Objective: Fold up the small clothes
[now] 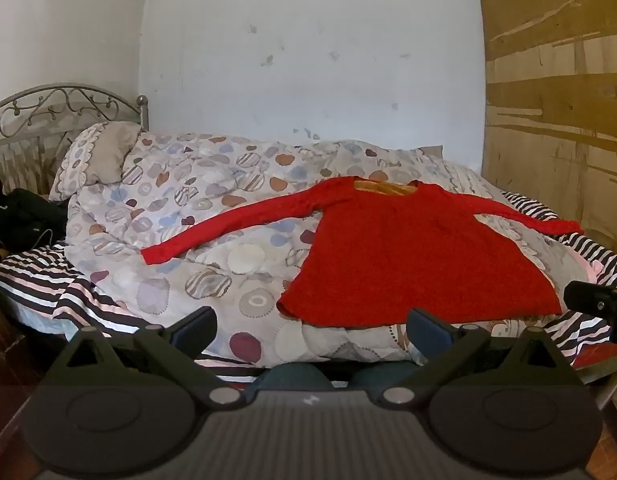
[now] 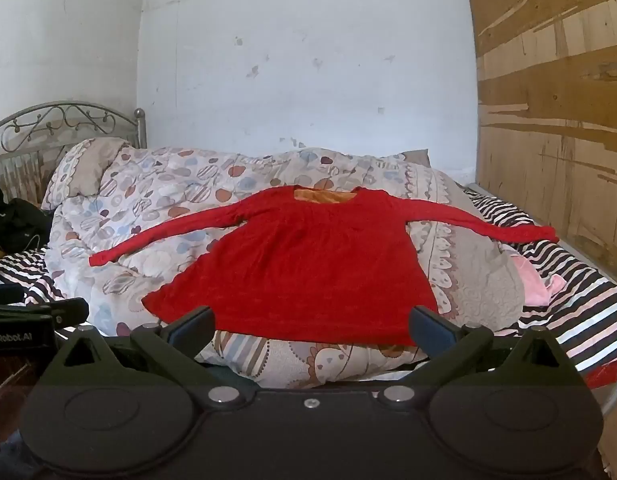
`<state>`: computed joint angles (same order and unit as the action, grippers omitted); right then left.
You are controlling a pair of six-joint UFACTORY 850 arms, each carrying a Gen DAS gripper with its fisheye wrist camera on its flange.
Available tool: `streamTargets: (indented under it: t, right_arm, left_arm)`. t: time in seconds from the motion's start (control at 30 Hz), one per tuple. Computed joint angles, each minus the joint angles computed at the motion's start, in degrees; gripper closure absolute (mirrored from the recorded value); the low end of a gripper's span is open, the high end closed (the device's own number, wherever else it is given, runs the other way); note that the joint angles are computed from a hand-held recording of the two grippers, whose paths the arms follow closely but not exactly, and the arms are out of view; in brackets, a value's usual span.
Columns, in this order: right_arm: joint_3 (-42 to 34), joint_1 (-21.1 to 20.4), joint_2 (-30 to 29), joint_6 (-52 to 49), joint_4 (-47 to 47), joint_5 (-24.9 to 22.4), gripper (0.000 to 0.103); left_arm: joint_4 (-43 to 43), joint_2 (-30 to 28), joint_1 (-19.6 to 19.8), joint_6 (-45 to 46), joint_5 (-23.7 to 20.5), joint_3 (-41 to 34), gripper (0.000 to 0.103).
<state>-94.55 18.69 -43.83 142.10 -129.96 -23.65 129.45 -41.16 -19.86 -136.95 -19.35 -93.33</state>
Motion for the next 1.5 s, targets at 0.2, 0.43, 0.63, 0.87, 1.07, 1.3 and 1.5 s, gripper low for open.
streamTargets:
  t: [0.2, 0.43, 0.63, 0.87, 1.07, 1.3, 1.5]
  right_arm:
    - [0.0, 0.1, 0.0, -0.2, 0.2, 0.1, 0.000]
    - [0.1, 0.1, 0.1, -0.4, 0.3, 0.1, 0.000]
    - [-0.1, 0.2, 0.1, -1.3, 1.0, 0.1, 0.000]
    - [0.0, 0.2, 0.1, -1.4, 1.0, 0.2, 0.000]
    - [0.0, 0.3, 0.0, -1.7, 1.4, 0.1, 0.000]
    - [-0.2, 0.2, 0.0, -2.3, 2.0, 0.4, 0.000]
    - [-0.3, 0.2, -0.1, -2.6, 2.2, 0.4, 0.000]
  left_arm:
    - [-0.5, -0.2, 0.0, 0.5, 0.0, -0.3, 0.000]
    - [-0.1, 1.1, 0.4, -0.4, 0.1, 0.9, 0.000]
    - [1.4, 1.0, 0.5, -2.2, -0.6, 1.1, 0.000]
    - [1.9, 0.9, 0.5, -2.7, -0.8, 1.2, 0.000]
    - [2.1, 0.9, 0.4, -2.9, -1.0, 1.3, 0.000]
    - [2.3, 0.9, 0.4, -3.1, -1.0, 1.4, 0.000]
    - [3.1, 1.4, 0.6, -4.4, -1.3, 2.0, 0.000]
